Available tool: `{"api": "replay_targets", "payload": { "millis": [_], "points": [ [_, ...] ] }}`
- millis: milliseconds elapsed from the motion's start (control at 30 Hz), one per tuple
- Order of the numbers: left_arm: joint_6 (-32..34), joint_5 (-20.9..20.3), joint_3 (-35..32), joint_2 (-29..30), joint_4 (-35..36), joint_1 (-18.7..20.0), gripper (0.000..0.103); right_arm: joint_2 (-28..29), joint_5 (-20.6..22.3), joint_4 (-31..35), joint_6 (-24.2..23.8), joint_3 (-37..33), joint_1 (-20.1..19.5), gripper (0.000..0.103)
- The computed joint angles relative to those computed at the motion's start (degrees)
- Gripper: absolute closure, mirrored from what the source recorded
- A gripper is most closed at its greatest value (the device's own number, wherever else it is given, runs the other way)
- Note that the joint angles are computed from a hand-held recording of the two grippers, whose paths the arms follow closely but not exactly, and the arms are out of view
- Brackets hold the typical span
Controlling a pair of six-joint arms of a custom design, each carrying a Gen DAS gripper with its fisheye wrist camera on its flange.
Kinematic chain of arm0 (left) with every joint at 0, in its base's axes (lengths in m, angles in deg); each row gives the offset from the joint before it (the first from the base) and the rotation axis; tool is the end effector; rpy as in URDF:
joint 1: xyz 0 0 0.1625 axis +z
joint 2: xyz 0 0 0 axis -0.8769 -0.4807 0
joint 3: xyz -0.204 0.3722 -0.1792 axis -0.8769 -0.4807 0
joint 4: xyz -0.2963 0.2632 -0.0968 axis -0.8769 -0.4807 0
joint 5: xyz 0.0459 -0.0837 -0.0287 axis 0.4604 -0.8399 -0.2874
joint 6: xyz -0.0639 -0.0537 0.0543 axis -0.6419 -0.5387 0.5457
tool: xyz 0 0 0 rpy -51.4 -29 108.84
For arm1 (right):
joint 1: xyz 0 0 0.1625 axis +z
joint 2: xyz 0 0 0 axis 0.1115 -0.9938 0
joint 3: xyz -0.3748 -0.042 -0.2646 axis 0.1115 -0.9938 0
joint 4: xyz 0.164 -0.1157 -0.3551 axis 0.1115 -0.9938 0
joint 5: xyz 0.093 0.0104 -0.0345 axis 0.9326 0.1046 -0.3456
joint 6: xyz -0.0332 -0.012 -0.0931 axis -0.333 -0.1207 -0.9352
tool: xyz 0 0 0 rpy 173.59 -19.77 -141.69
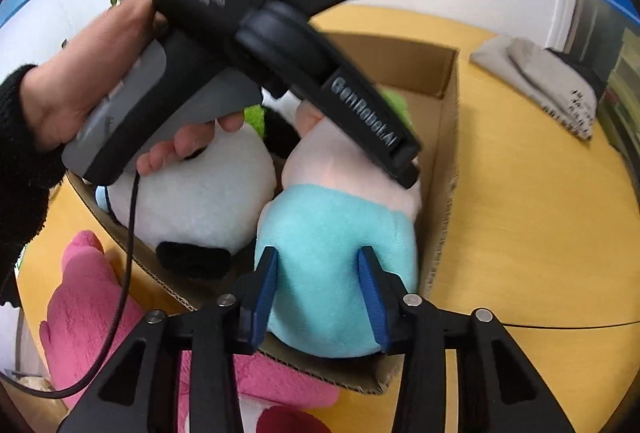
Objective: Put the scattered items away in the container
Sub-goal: 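Lower the teal-and-pink plush into the box with both grippers, then open both grippers to release the plush and move toward the pink bear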
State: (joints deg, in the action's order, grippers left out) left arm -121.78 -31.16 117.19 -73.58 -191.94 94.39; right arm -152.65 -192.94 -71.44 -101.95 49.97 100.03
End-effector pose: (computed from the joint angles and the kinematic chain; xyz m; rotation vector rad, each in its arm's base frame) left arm -0.3809 -0.4562 0.0779 0.3030 2.6545 -0.2330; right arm 0.1797 -0.2452 0.4351 1.3055 -2.4509 0.2455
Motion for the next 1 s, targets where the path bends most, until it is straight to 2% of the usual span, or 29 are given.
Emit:
{"api": "replay_targets", "payload": {
  "millis": [33,67,100,167,200,233,267,333,433,533,600,667,733,833,867,1000],
  "points": [
    [-0.02,-0.21,-0.08,-0.10,0.14,0.06,0.040,-0.33,0.14,-0.18,0.28,-0.12,-0.01,0.042],
    [-0.13,-0.36,-0.14,-0.21,0.26,0.12,0.040,-0.42,-0.17,-0.36,0.55,-0.17,0.19,0.035],
    [-0.29,-0.44,-0.07,-0.32,0.23,0.14,0.040,0.57,-0.87,-1.03,0.15,-0.23,-0.03,0.030],
    [-0.49,-0.56,0.13,-0.57,0.16,0.16,0.040,3.42,-2.74,-3.12,-1.48,-0.02,-1.24,0.030],
    [-0.41,-0.63,0.31,-0.75,-0.09,0.20,0.040,4.16,-3.38,-3.86,-1.81,0.40,-1.45,0.021],
    [-0.51,-0.55,0.39,-0.74,-0.34,0.19,0.040,5.19,-3.85,-4.03,-1.87,0.59,-1.87,0.018],
    [-0.66,-0.43,0.45,-0.68,-0.58,0.18,0.040,5.66,-3.97,-4.68,-2.66,0.92,-2.20,0.018],
    [-0.59,-0.13,0.60,-0.63,-1.09,0.03,0.040,5.95,-4.56,-4.88,-1.73,1.20,-1.96,0.034],
    [0.35,0.82,1.02,-0.85,-3.61,-1.06,0.040,4.53,-4.49,-5.34,-0.35,0.91,-1.47,0.050],
    [3.41,1.76,1.32,-1.41,-7.26,-2.50,0.040,2.13,-7.53,-9.86,-0.31,3.10,2.56,0.051],
    [3.92,1.52,0.58,-0.86,-5.79,-2.17,0.040,2.37,-11.22,-13.19,0.24,4.90,5.38,0.049],
    [3.23,0.93,-0.10,-0.14,-3.30,-1.35,0.040,3.67,-13.85,-14.94,1.10,6.48,6.01,0.047],
    [1.27,-0.13,0.27,0.22,-2.64,-0.03,0.039,5.06,-15.86,-16.60,0.88,8.08,5.79,0.035],
    [-0.93,-0.96,1.10,-0.58,-3.10,0.88,0.036,4.58,-14.23,-15.23,0.88,7.07,5.61,0.024],
    [-1.38,-0.82,1.20,-0.80,-2.69,0.87,0.036,4.13,-12.87,-13.65,1.00,6.26,5.03,0.024],
    [-2.59,1.56,3.40,-2.64,-5.29,-0.88,0.033,0.39,-2.06,-4.22,0.70,0.84,-0.23,0.018]
  ]
}}
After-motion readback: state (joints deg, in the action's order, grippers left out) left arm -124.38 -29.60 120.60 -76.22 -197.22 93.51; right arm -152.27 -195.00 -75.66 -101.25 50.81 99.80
